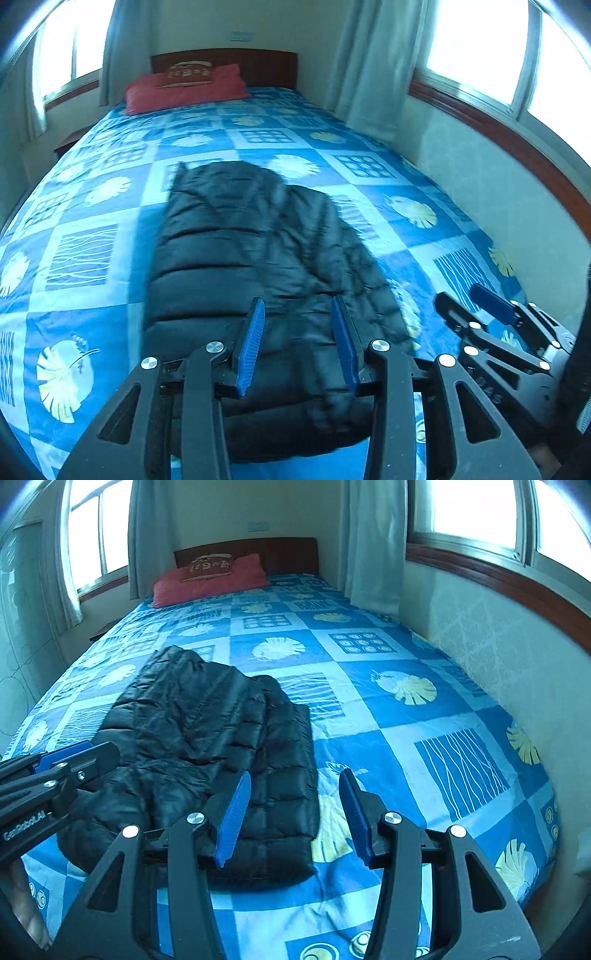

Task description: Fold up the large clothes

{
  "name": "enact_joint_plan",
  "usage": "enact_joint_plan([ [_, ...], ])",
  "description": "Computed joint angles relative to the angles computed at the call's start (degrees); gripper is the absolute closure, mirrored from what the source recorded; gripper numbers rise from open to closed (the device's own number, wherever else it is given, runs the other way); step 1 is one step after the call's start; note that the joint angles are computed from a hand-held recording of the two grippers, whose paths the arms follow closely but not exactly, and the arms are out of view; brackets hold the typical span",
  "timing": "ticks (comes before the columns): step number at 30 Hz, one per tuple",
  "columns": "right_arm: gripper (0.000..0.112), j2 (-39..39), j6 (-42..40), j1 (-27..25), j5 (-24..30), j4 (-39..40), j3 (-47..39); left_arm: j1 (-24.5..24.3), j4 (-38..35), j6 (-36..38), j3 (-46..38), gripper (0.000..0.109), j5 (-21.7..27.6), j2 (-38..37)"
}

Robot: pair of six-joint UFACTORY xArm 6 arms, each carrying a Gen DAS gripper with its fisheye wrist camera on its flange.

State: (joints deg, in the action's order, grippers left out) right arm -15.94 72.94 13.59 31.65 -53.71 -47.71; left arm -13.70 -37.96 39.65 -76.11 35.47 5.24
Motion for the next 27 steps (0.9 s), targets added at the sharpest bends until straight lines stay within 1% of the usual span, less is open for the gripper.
enact_joint_plan([
  [2,0.06,1.32,-0.08,1.44,0.8,-0.33,-2.09,1.56,-0.51,0.2,-0.86,0.071,0.27,0.75],
  [3,0.055,1.76,-0.05,1.87,0.93,-0.5,-2.75,2.28,-0.68,0.35,-1.24,0.07,0.29,1.1],
  [5,0.053,3.3,-0.22,2.92,1.37,-0.7,-4.73,3.67,-1.17,1.08,-1.77,0.068,-0.15,1.82],
  [6,0.053,4.31,-0.5,3.35,1.37,-0.49,-5.79,4.56,-1.45,1.67,-2.07,0.058,-0.8,2.37],
  [7,0.052,5.42,-0.82,3.6,0.98,0.09,-6.79,5.29,-2.08,2.44,-2.13,0.051,-1.63,2.78],
  [9,0.048,7.31,-2.04,3.51,-0.61,2.32,-8.04,6.84,-3.13,3.6,-2.44,0.05,-3.23,3.96],
  [10,0.047,9.05,-3.2,3.36,-1.88,4.57,-9.06,7.59,-3.13,3.57,-2.85,0.05,-3.51,4.72],
  [13,0.043,13.16,-6.72,3.22,-3.83,10.8,-11.32,9.92,-3.58,2.66,-4.69,0.05,-1.86,7.33],
  [14,0.04,14.2,-7.9,3.26,-4.09,12.56,-11.85,10.6,-3.84,2.57,-5.23,0.05,-1.11,8.33],
  [16,0.039,16.84,-8.6,3.83,-2.53,14.13,-13.57,11.15,-3.6,2.49,-5.31,0.05,-0.78,9.3],
  [18,0.033,18.27,-8.8,4.03,-1.25,14.83,-14.18,11.4,-3.17,2.35,-5.5,0.05,-0.01,10.65],
  [20,0.031,19.11,-9.28,3.53,-2.11,17.05,-13.54,11.28,-3.65,2.71,-5.14,0.05,-0.07,11.37],
  [21,0.029,19.25,-9.32,3.19,-2.89,18.2,-12.94,11.31,-4.26,3.27,-4.88,0.048,-0.22,11.48],
  [22,0.028,19.26,-8.82,2.88,-3.95,18.98,-12.17,11.25,-4.59,3.58,-4.73,0.044,-0.62,11.69],
  [23,0.028,19.26,-8.61,2.7,-4.72,19.32,-11.66,11.09,-5.32,4.17,-4.43,0.044,-1.2,11.8],
  [24,0.028,19.25,-8.63,2.58,-5.29,19.7,-11.3,11.08,-6.02,4.82,-4.29,0.044,-1.25,11.89],
  [25,0.032,19.2,-9.57,2.38,-7.23,20.93,-10.55,11.0,-6.33,5.03,-4.2,0.044,-1.28,11.93],
  [26,0.053,19.43,-11.56,2.28,-8.51,23.15,-10.36,10.97,-6.98,5.42,-4.22,0.044,-1.09,12.0],
  [27,0.066,19.56,-11.91,2.61,-7.64,22.97,-10.87,10.94,-7.48,5.57,-4.26,0.044,-0.79,11.99],
])
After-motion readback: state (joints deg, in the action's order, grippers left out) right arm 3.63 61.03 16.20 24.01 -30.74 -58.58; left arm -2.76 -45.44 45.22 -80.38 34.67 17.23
